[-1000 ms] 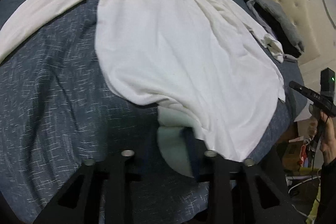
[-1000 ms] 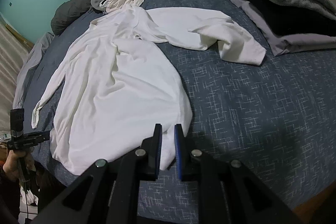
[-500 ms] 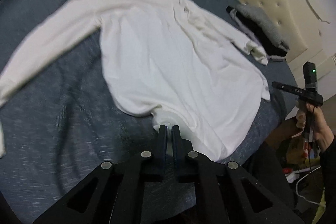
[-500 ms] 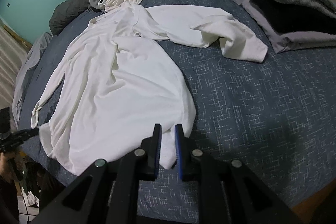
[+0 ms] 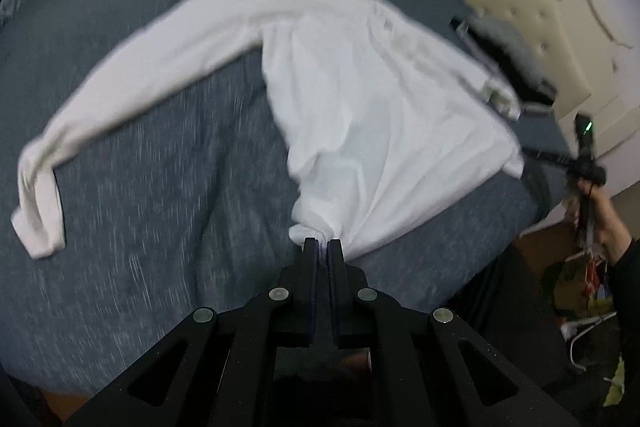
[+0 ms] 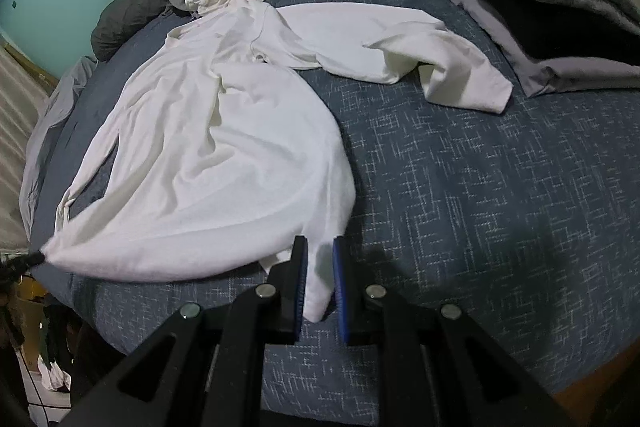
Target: Fold clothes
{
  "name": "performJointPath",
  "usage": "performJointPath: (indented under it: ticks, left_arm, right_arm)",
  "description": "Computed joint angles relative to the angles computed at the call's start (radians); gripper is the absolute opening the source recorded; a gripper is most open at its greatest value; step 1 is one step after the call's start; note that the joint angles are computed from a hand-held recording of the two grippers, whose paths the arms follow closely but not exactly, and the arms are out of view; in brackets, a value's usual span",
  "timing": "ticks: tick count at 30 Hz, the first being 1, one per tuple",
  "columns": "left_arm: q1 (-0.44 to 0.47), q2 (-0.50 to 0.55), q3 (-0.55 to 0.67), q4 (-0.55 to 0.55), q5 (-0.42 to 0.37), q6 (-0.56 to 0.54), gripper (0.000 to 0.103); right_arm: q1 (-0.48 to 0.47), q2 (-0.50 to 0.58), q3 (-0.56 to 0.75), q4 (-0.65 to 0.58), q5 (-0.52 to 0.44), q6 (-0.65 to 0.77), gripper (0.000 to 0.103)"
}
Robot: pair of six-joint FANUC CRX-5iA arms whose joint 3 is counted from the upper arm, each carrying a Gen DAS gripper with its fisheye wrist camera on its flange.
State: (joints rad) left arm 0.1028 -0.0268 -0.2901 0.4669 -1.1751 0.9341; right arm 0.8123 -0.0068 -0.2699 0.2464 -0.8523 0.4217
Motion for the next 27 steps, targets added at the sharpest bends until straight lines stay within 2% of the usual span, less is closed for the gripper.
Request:
performJointPath:
  ticks: [5,6,7,8,9,10,11,13,20,21,22,24,25,26,27]
  left_arm:
    - [0.029,0.014,-0.033,0.036,0.016,0.009,0.007]
    - [0.03,0.014,-0.034,0.039,0.03,0.019,0.011]
    - [0.029,0.017,-0.035,0.043,0.043,0.02,0.02]
    - [0.027,0.021,-0.035,0.047,0.055,0.019,0.026]
    - [0.023,0.029,-0.034,0.048,0.063,0.02,0.037]
    - [0.019,0.038,-0.033,0.047,0.07,0.024,0.039]
    - [0.014,0.048,-0.032,0.047,0.077,0.027,0.039]
    - [0.006,0.072,-0.029,0.044,0.092,0.035,0.039]
    - [-0.021,0.119,-0.039,0.04,0.111,0.033,0.039]
    - [-0.024,0.122,-0.039,0.043,0.111,0.029,0.037]
    - [-0.027,0.124,-0.041,0.047,0.11,0.023,0.027]
    - [-0.035,0.125,-0.04,0.048,0.109,0.007,0.01]
    - [-0.038,0.124,-0.042,0.05,0.11,0.0,0.009]
    - [-0.04,0.121,-0.042,0.05,0.107,-0.008,0.007]
    - [-0.042,0.114,-0.043,0.045,0.106,-0.017,0.006]
  right_arm:
    - [-0.002,0.009,0.015,-0.012,-0.015,0.018,0.012]
    - [-0.003,0.012,0.019,-0.015,-0.021,0.02,0.013]
    - [-0.004,0.013,0.02,-0.017,-0.023,0.019,0.014]
    - [-0.006,0.013,0.02,-0.021,-0.021,0.018,0.019]
    - [-0.008,0.014,0.021,-0.025,-0.02,0.019,0.023]
    - [-0.009,0.015,0.023,-0.03,-0.021,0.019,0.032]
    - [-0.009,0.017,0.024,-0.033,-0.023,0.019,0.041]
    - [-0.008,0.02,0.025,-0.043,-0.024,0.021,0.044]
    - [-0.008,0.03,0.014,-0.067,-0.019,0.025,0.045]
    - [-0.008,0.031,0.009,-0.067,-0.011,0.021,0.045]
    - [-0.008,0.031,0.004,-0.069,0.0,0.02,0.045]
    - [-0.005,0.032,-0.002,-0.068,0.023,0.025,0.04]
    - [-0.002,0.031,-0.005,-0.065,0.034,0.027,0.025]
    - [0.001,0.032,-0.004,-0.066,0.042,0.034,0.016]
    - [0.004,0.033,-0.002,-0.066,0.047,0.04,0.013]
